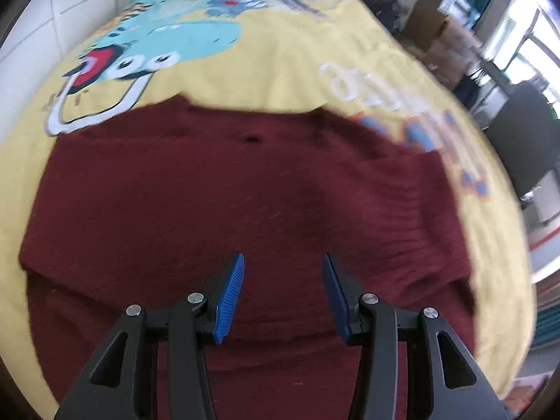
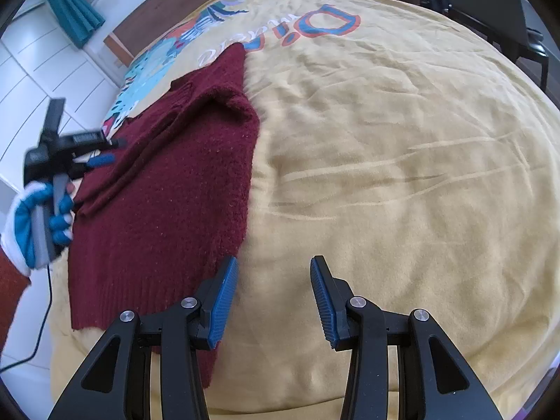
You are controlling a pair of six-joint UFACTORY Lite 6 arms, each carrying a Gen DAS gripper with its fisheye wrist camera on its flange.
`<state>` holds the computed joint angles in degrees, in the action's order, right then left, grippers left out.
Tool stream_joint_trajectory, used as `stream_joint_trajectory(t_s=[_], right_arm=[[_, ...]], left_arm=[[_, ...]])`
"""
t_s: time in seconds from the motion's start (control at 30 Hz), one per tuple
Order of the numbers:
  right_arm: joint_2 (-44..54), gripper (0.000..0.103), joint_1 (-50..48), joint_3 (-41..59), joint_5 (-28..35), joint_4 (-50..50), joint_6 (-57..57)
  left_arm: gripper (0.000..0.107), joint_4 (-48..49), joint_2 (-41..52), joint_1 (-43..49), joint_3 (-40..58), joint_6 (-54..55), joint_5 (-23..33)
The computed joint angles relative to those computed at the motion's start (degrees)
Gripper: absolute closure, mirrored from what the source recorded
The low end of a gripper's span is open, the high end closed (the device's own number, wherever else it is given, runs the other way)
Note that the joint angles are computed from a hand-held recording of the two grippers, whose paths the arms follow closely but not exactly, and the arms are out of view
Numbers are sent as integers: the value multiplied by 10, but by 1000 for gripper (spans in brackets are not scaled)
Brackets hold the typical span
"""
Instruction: Fold small clothes
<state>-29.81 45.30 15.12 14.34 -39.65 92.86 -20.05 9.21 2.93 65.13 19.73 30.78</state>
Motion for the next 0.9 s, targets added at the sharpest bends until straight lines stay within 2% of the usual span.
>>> stream_joint_trajectory(t_s=[0.17,0.3,0.37,0.47,0.6,0.73,0.8,0.9], right_arm=[[2,59,10,8,11,-10,13],[-4,59,21,8,18,-31,43],[-7,59,24,8,21,-34,47],[-15,59,34,10,31,-34,49],[-24,59,54,15,50,-45,66],[-39,58,81,17,75,-54,89],[-48,53,98,18,91,-55,99],[-63,52,132,22,122,-64,124]], left_arm=[[66,63,-19,-17,-74,-29,-56],[66,17,-38,-21,-81,24,-48],[66,45,-37,-36,-76,-14,-48],[66,16,-19,-44,-63,17,-11],[66,-10,-53,-33,-72,54,12],[66,38,-121,-25,-97,23,26],[66,48,-153,-5,-110,35,41],[66,41,-192,34,-128,64,68]])
